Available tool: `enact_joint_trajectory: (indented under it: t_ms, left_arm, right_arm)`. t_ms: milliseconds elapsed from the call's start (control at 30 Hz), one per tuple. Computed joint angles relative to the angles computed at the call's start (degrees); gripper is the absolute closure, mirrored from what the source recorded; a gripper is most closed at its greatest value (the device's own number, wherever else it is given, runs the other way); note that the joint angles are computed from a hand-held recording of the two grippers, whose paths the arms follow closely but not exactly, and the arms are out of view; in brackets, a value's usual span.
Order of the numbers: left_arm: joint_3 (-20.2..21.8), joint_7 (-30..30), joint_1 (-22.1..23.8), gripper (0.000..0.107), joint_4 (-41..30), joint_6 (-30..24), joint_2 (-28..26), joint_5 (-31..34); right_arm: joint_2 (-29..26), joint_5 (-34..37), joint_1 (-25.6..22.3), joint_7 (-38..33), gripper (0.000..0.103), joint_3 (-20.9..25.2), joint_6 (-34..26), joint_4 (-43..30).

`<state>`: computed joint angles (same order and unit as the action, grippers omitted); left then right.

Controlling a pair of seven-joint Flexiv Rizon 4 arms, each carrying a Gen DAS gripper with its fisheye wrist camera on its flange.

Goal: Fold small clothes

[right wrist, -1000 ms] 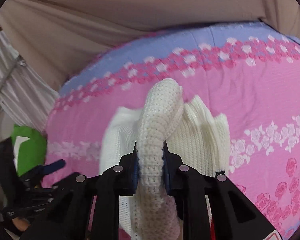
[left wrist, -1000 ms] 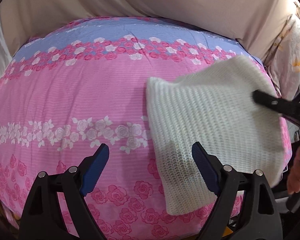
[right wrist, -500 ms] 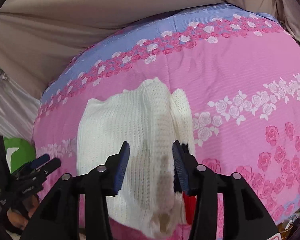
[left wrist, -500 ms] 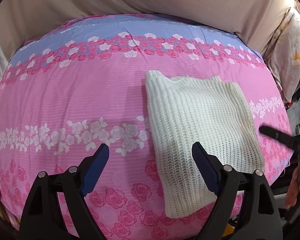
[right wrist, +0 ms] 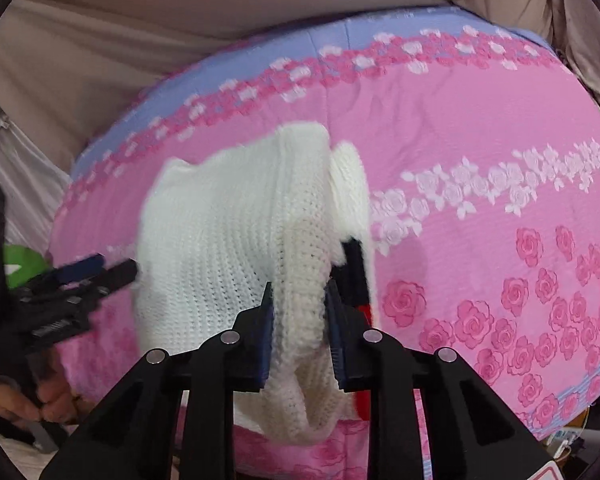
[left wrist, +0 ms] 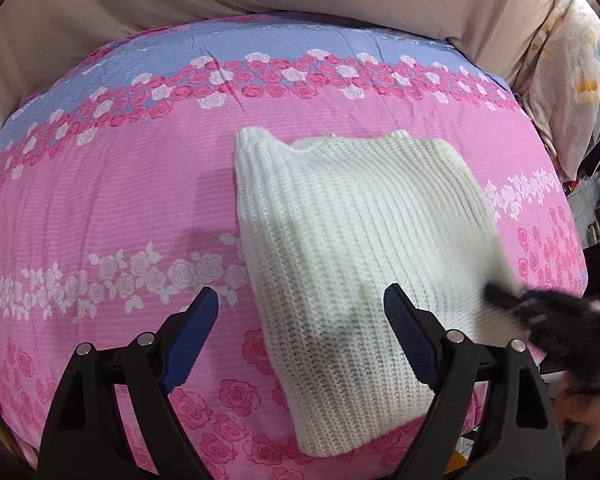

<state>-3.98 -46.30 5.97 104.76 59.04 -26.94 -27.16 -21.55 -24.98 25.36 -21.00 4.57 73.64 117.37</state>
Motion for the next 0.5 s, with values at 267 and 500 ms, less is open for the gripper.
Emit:
enact_joint_trajectory:
  t_ms: [267,500]
  left_arm:
    - [0.5,-2.3,-0.9,0.024,-0.1,-0.2,-0.8,1.5]
    - [-0.1,-4.3,-0.4,0.024,0.3,-1.1,-1.1,-0.1]
  right_arm:
    - [-1.0,7.3,-1.9,-2.9,0.071,1.5,3.9,0.3]
    - [-3.5,4.9,-2.7,-4.6,0.044,0.1,2.6,-5.4]
